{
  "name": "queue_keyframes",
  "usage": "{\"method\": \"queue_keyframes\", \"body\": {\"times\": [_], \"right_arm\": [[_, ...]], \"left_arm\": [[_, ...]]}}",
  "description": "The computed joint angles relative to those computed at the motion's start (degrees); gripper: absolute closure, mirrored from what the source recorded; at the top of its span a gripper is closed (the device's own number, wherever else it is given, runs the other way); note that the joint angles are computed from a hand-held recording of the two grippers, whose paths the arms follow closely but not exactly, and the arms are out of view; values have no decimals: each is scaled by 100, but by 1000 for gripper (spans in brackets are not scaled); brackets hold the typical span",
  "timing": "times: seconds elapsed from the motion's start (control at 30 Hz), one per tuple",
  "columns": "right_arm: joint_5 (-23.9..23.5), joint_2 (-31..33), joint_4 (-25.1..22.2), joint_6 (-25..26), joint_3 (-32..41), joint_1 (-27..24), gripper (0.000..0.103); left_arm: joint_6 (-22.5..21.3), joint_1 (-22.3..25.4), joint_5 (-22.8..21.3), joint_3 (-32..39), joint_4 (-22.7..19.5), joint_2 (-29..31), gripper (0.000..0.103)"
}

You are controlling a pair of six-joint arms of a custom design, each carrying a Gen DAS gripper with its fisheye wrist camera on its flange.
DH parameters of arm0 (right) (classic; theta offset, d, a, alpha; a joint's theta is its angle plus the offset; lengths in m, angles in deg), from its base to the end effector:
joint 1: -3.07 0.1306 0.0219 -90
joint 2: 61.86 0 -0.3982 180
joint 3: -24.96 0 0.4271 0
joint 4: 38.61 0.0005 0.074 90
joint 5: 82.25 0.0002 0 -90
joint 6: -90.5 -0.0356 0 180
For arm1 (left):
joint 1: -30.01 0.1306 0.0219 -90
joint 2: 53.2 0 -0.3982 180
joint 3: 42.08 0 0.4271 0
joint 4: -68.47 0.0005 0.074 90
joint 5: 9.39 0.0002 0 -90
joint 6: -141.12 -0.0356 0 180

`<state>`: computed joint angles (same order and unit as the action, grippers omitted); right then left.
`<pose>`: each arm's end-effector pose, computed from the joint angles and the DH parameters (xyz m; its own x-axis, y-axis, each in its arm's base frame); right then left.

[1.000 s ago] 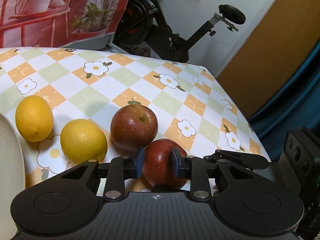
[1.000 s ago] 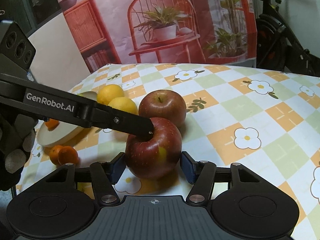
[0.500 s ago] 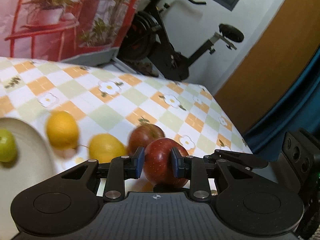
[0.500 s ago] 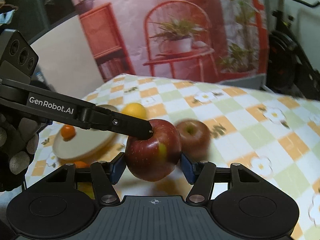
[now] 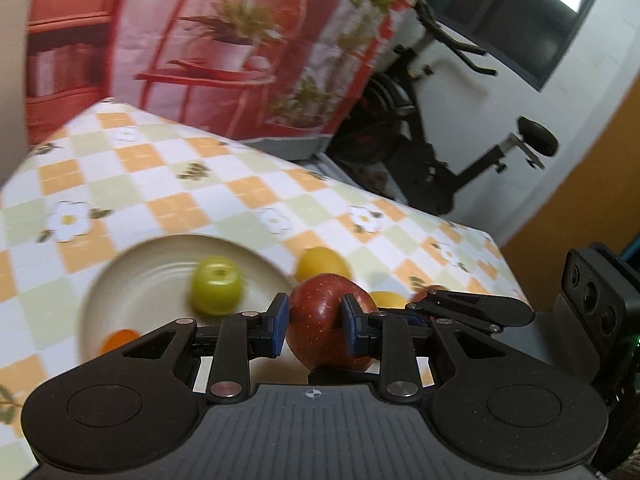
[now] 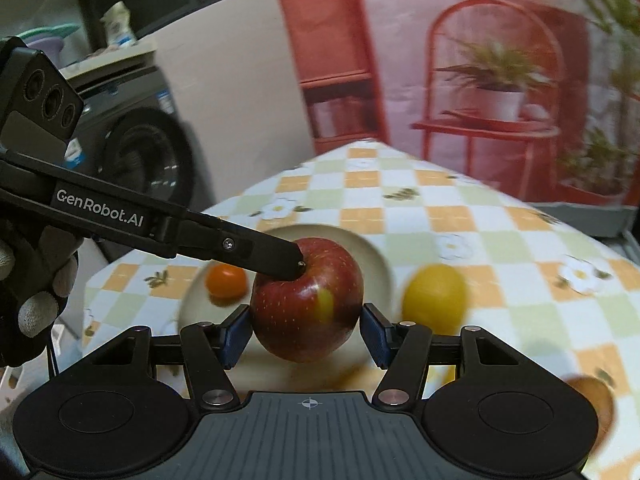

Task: Organize fruits
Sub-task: 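Carry the red apple with the left tool onto the plate and open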

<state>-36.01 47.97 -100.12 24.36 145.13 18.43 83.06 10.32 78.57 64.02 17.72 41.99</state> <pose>0.6103 0.1927 0.5040 -0.4404 -0.4240 -0.7914 -0.8613 0.4484 0.2391 0.5287 -0.1884 0.5376 -0.6764 -0.3195 -0.6637 -0.0552 0.9205 -0.3869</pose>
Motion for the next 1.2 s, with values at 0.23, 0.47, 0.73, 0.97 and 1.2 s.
{"method": "queue_keyframes", "body": {"times": [0.23, 0.47, 0.73, 0.97, 1.2], "right_arm": [[85, 407, -377, 181, 450, 396, 48], [205, 801, -552, 372, 912, 591, 48], [326, 976, -635, 532, 1084, 699, 48], [395, 1049, -398, 439, 1111, 774, 48], [659, 1103, -543, 498, 1266, 822, 47]], "left_arm": [[115, 240, -127, -185, -70, -76, 74], [165, 371, -265, -443, 47, -210, 74], [161, 431, -345, -538, -7, -217, 74], [282, 476, -486, -577, 5, -235, 74], [306, 451, -527, -554, 4, -205, 73]]}}
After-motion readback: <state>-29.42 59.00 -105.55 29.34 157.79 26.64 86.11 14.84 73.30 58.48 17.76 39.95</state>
